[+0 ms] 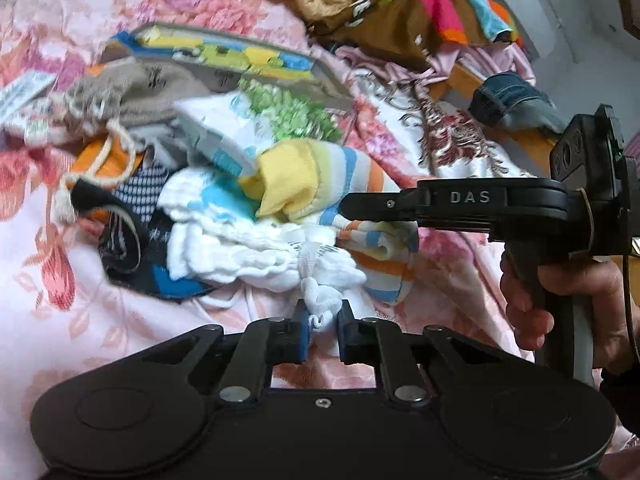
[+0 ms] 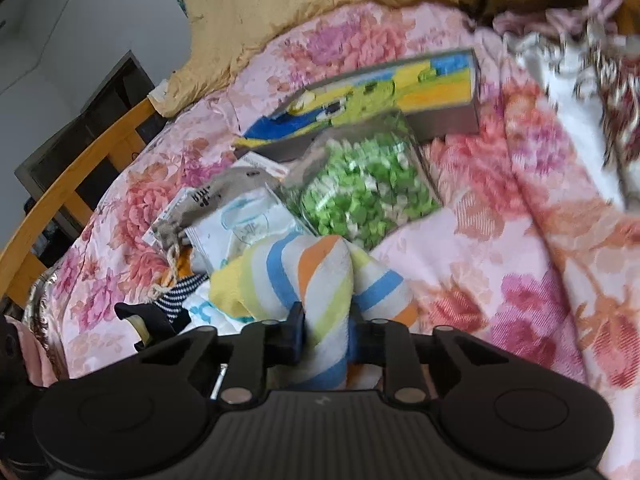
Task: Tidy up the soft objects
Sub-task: 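Carry the striped sock with the right tool while the left tool carries the white cloth to the frog tray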
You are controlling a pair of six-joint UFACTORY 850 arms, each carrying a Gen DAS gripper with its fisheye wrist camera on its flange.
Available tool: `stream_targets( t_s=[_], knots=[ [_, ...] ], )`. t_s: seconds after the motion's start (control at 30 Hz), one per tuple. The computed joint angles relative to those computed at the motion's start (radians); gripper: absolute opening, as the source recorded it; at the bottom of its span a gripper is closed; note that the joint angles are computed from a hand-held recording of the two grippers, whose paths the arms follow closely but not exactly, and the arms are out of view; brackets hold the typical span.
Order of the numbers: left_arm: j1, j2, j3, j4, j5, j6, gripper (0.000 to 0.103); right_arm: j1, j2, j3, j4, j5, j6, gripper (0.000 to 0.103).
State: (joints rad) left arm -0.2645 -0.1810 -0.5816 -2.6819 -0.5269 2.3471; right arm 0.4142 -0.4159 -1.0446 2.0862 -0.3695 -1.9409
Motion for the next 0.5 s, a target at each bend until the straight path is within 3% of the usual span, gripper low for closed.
stream_targets(
  t_s=[0.23,0.5],
  knots=[
    [-0.006,0.084,0.06,-0.061,-0.111,0.12,0.013,0.044,0.09,0.056,0.418,0.028,-0.466,0.018],
    [-0.006,0.199,0.118,-0.148,-0.178,0.243,0.013,0.06,0.164,0.088,0.658,-0.022,-0.735,0.018]
  ],
)
